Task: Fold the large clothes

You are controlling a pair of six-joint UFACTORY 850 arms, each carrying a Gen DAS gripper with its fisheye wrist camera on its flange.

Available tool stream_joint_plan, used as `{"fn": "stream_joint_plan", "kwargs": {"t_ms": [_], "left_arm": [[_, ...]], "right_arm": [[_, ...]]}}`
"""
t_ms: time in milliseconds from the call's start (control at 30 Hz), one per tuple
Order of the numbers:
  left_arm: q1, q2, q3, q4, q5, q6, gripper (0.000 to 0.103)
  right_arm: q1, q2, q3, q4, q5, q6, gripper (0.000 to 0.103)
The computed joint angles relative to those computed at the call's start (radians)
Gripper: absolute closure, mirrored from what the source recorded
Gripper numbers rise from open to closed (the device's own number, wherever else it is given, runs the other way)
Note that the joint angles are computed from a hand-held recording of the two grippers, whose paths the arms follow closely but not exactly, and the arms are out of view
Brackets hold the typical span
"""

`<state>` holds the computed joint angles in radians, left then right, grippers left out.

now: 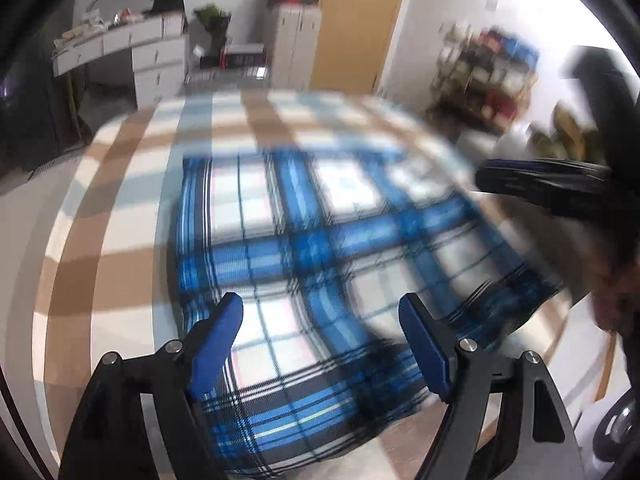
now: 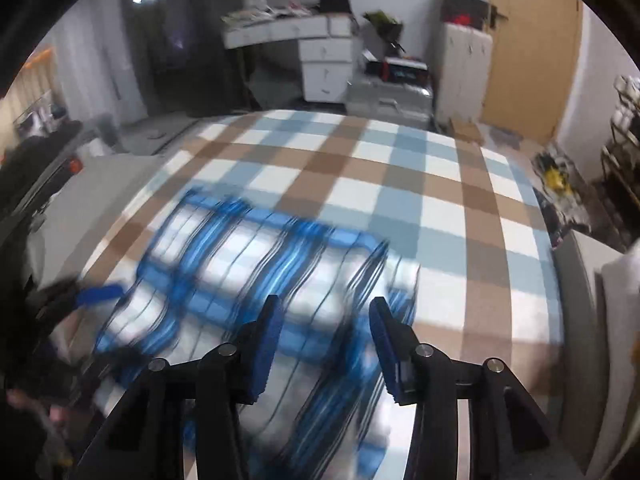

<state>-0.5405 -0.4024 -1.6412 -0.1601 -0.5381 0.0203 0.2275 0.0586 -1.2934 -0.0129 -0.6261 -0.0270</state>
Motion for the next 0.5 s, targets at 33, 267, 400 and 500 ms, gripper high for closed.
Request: {"fn": "stream_joint_plan", "kwargs": {"t_ms": [33,267,400,500], "left_arm": [[0.0,-0.023,-0.011,-0.005,-0.032,-0.006,0.026],[-0.005,-0.035,-0.023,0.031,-0.051,-0.013,0.025],[-0.005,-0.042,-0.043,0.05,-0.075,-0.047,0.025],[-0.004,-0.064,-0.073,0.066,-0.105,-0.047,0.023]], "right_arm": [[0.005,0.013,0.031,-0.014,0.014,0.023,0.055],[0.03,0.034,0.214,-0.12,0.062,0.21,0.051],[0.007,0.101,0.246,0.04,0.17,0.139,0.051],[0.0,0.056,0.226,0.044,0.153,0.142,0.04]]}}
